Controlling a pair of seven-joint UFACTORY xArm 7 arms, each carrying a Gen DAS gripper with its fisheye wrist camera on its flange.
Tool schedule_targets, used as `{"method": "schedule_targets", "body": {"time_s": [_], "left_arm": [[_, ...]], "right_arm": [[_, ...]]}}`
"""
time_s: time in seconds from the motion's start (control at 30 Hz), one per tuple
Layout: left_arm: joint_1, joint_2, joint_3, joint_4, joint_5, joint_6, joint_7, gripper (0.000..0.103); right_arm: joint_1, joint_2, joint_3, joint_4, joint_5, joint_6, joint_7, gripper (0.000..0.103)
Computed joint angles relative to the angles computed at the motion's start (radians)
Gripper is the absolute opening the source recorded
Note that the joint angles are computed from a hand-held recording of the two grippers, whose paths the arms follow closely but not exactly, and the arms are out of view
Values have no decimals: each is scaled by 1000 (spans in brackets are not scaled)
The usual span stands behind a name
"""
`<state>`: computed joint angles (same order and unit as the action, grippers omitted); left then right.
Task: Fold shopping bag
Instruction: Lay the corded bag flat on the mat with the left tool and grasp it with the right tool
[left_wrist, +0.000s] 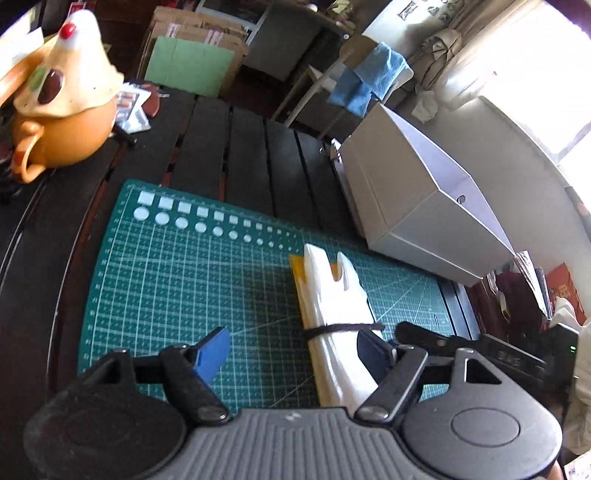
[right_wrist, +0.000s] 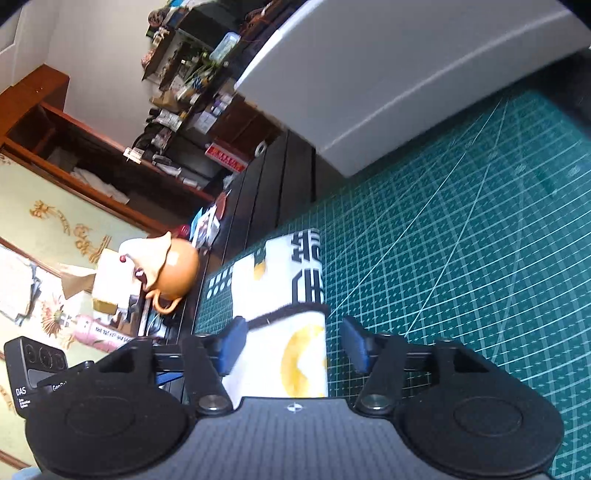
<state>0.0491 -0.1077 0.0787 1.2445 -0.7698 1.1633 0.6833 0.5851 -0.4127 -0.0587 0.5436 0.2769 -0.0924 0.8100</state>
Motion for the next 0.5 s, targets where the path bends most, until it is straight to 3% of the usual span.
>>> {"method": "schedule_targets", "body": {"time_s": [0.13,0.23,0.3,0.4,0.5], "left_arm": [[7,41,1,34,-18,36,-39,76],[9,58,-14,46,4,37,-58,76],[9,65,-20,53,19,48,-70,76],[12,77,-25,57,3,78,-93,76],[5,64,-37,33,-3,56,-118,76]], "right_arm": [[-9,-46,11,-25,9,-13,26,85],[-173,-50,167,-18,-43,9,54,87],[-239,-43,223,2,-93,61,49,87],[-192,-22,168,18,-96,102,21,84],[-76,-12,59,12,-39,62,-27,80]]}}
